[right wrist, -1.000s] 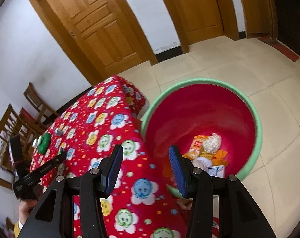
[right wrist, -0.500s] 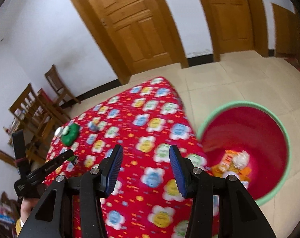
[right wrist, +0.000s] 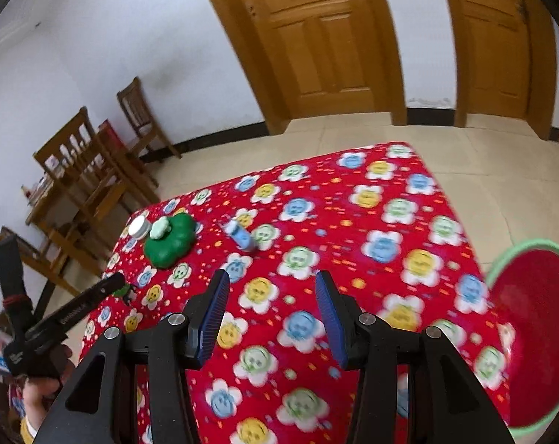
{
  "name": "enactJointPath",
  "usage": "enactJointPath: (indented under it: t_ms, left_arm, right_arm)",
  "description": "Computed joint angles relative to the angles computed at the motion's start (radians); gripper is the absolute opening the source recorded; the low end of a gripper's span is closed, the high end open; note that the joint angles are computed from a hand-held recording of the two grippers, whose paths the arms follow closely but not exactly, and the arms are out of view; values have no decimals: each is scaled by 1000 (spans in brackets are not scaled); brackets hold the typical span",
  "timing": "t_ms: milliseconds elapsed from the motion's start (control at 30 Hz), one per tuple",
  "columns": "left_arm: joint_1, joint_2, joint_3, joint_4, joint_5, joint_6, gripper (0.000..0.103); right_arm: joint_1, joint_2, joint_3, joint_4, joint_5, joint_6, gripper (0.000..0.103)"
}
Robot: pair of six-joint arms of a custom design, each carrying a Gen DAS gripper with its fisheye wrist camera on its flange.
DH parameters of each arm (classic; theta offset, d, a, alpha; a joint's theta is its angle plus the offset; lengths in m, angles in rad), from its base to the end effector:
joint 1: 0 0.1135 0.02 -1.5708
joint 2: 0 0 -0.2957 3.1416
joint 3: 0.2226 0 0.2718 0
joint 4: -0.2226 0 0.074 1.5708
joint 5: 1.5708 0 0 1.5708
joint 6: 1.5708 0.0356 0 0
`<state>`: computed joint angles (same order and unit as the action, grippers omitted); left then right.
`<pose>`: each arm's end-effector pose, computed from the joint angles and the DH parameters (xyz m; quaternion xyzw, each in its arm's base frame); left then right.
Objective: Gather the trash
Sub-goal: 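Grasp the small green figurine with the left tool while the right tool grasps the blue toy, then carry the figurine and blue toy over the bin and open both tools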
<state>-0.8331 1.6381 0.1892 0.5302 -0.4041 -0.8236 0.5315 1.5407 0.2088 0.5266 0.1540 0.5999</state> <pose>0.1425 -0.1360 0.0679 -0.0599 0.9283 -0.1027 0.3522 0.1819 0.1006 0.0870 0.0603 0.9234 0.1393 0.3526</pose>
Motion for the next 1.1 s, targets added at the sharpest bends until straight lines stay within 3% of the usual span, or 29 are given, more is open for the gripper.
enactJointPath:
  t_ms: [200,467,633,767,1100]
  left_arm:
    - [75,119,-17,164,34,26,19]
    - [98,277,-26,370,67,32,19]
    - [99,303,-21,391,82,47,19]
    - [100,313,-20,404,90,50,19]
    - [57,273,-9,347,72,38,19]
  right_arm:
    - [-3,263,141,101,-34,-35,49]
    - [-24,462,292,135,-64,-34,49]
    - [-27,551,363,148,-60,-19,41]
    - [-25,592,397,137,-49,-5,19]
    - [-21,530,292,210,-40,19,18]
